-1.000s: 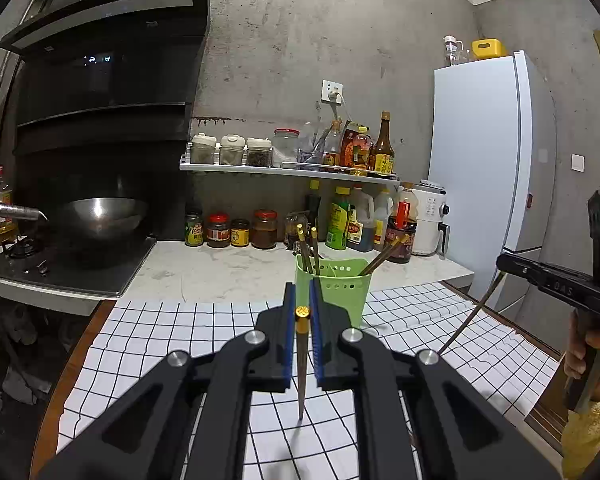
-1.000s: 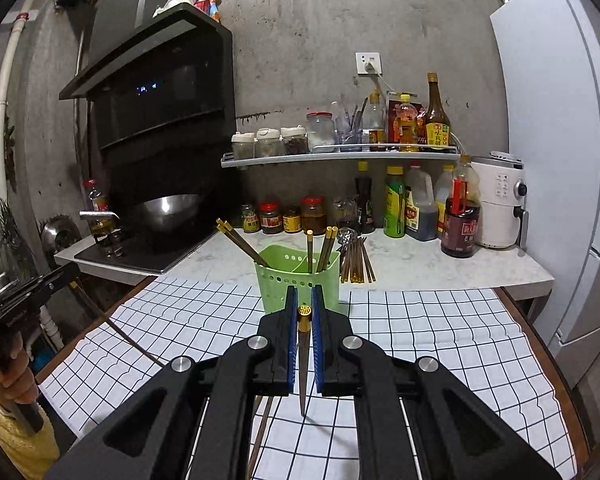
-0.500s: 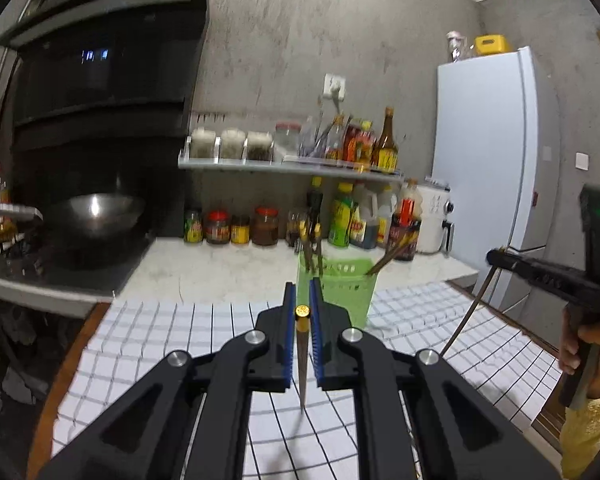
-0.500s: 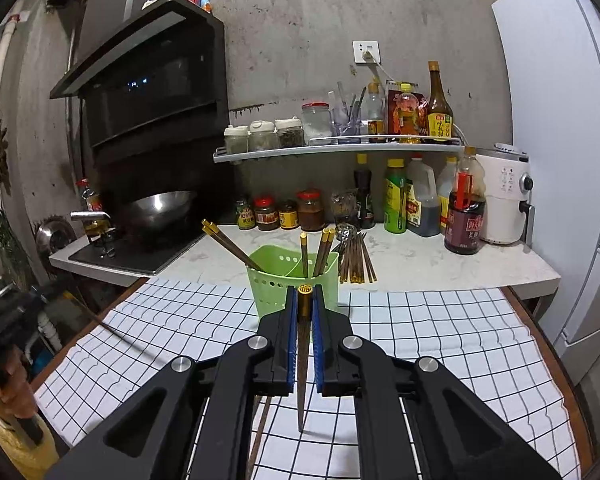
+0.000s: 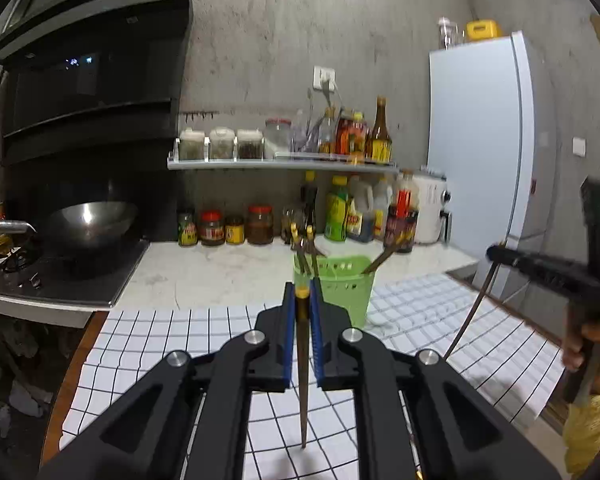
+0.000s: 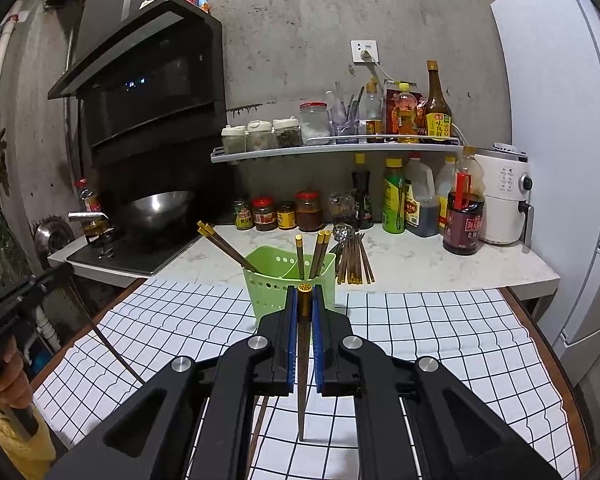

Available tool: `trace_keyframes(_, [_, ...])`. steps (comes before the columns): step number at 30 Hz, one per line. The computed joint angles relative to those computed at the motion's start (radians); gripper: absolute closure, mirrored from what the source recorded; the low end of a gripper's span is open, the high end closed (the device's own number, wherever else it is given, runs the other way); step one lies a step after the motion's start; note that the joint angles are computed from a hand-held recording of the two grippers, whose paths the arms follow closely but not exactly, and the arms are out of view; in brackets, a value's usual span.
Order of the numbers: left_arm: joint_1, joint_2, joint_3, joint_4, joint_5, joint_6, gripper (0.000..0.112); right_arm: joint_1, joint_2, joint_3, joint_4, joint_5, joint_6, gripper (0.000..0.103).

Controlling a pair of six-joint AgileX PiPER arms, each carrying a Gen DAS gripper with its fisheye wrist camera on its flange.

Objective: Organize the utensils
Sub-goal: 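Lift both held chopsticks upright and carry them toward the green holder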

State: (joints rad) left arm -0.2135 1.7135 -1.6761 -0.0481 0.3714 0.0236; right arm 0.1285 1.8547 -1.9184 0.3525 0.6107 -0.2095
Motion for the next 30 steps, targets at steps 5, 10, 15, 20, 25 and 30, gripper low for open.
trace_keyframes(5, [-0.007, 0.043, -0.037, 0.012, 0.065, -0.008, 0.106, 0.000, -0.004, 0.013, -0.012, -0.006, -0.002, 0.096])
trace_keyframes(10, [-0.011, 0.048, -0.027, 0.035, 0.093, -0.022, 0.106, 0.010, 0.016, 0.005, -0.032, 0.048, 0.001, 0.096])
trace_keyframes(15, [-0.016, 0.017, 0.029, 0.065, 0.075, -0.048, 0.106, 0.030, -0.023, 0.089, -0.078, 0.004, 0.005, 0.096])
trace_keyframes(20, [-0.016, -0.013, 0.074, 0.074, 0.037, -0.079, 0.106, 0.041, -0.097, 0.202, -0.127, -0.096, 0.022, 0.096])
trace_keyframes(25, [-0.025, 0.004, 0.044, 0.094, -0.033, -0.125, 0.106, 0.007, -0.077, 0.186, -0.066, -0.099, -0.024, 0.096])
trace_keyframes(30, [-0.040, 0.129, -0.184, 0.043, 0.019, -0.080, 0.106, -0.038, -0.003, 0.051, 0.179, -0.086, -0.206, 0.096])
